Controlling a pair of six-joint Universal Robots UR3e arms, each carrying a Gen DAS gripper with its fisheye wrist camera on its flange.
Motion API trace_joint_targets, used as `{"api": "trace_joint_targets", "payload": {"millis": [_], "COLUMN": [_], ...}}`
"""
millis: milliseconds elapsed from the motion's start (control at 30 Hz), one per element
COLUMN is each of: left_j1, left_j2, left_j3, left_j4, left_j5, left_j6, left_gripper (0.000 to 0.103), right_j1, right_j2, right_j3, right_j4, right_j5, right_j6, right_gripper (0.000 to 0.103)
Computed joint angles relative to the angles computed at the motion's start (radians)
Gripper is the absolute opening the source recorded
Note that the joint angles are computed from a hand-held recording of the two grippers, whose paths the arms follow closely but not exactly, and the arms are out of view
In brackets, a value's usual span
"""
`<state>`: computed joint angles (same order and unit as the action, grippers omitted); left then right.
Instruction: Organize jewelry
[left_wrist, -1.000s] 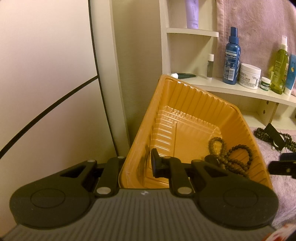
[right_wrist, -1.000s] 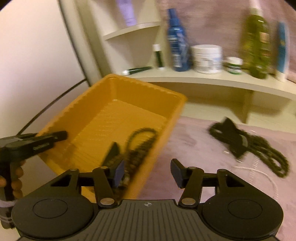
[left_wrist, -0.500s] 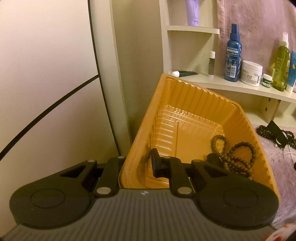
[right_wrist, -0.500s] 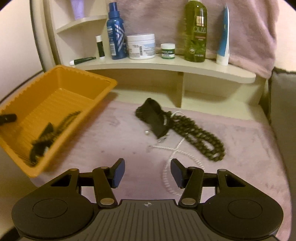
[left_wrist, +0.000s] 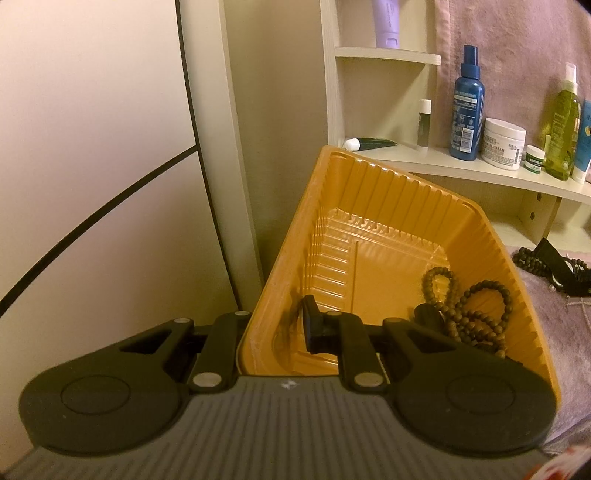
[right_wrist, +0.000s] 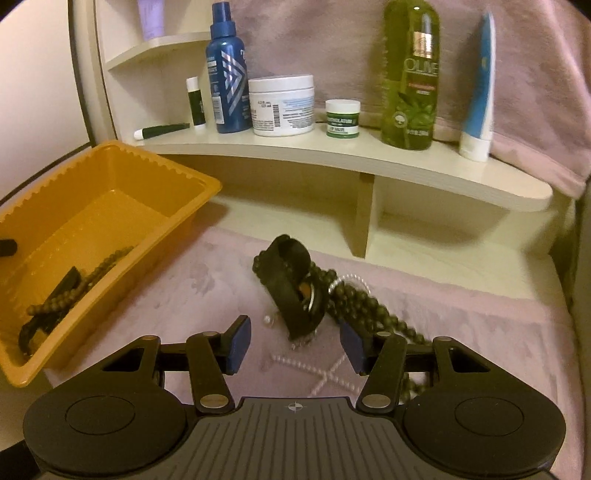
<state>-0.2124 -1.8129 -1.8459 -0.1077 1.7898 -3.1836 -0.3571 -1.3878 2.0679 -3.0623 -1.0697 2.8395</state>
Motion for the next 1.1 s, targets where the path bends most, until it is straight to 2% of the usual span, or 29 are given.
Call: {"api": "trace_joint_targets", "payload": {"millis": [33, 133, 267, 333, 533, 667, 733, 800, 1100], "left_j1": [0.0, 0.0, 0.0, 0.001, -0.002, 0.0, 0.001, 0.0, -0.001], "left_j2": [-0.001, -0.002, -0.002, -0.001, -0.004, -0.003, -0.002, -0.002, -0.002], "left_j3": [0.001, 0.0, 0.001, 0.0, 0.004, 0.004, 0.003, 0.002, 0.003], "left_j4": [0.0, 0.001, -0.003, -0.003, -0.007, -0.011, -0.011, -0.01, -0.012], "left_j5": [0.0, 0.001, 0.0, 0.0, 0.004, 0.002, 0.002, 0.001, 0.005], "left_j6": [0.0, -0.002, -0.005, -0.006, -0.01, -0.012, -0.013, -0.014, -0.014], "left_gripper": [0.015, 0.016, 0.016, 0.016, 0.016, 0.016, 0.016, 0.016, 0.016], "right_j1": [0.001, 0.009, 0.022, 0.027, 0.079, 0.09, 0.087, 0.079, 0.001], "right_j2": [0.013, 0.051, 0.07, 0.073, 0.124, 0.141, 0.142, 0.141, 0.041], "right_j3": [-0.011, -0.052, -0.078, -0.086, -0.14, -0.133, -0.126, -0.119, -0.009], "right_j4": [-0.004, -0.008, -0.017, -0.01, 0.006, -0.035, -0.052, -0.061, -0.107], "right_j5": [0.003, 0.007, 0.001, 0.016, -0.05, -0.07, -0.073, -0.067, 0.023], "right_j6": [0.002, 0.011, 0.02, 0.009, 0.022, 0.026, 0.044, 0.075, 0.209], "right_gripper": [0.054, 0.039, 0.026, 0.026, 0.026, 0.026, 0.018, 0.015, 0.014]}}
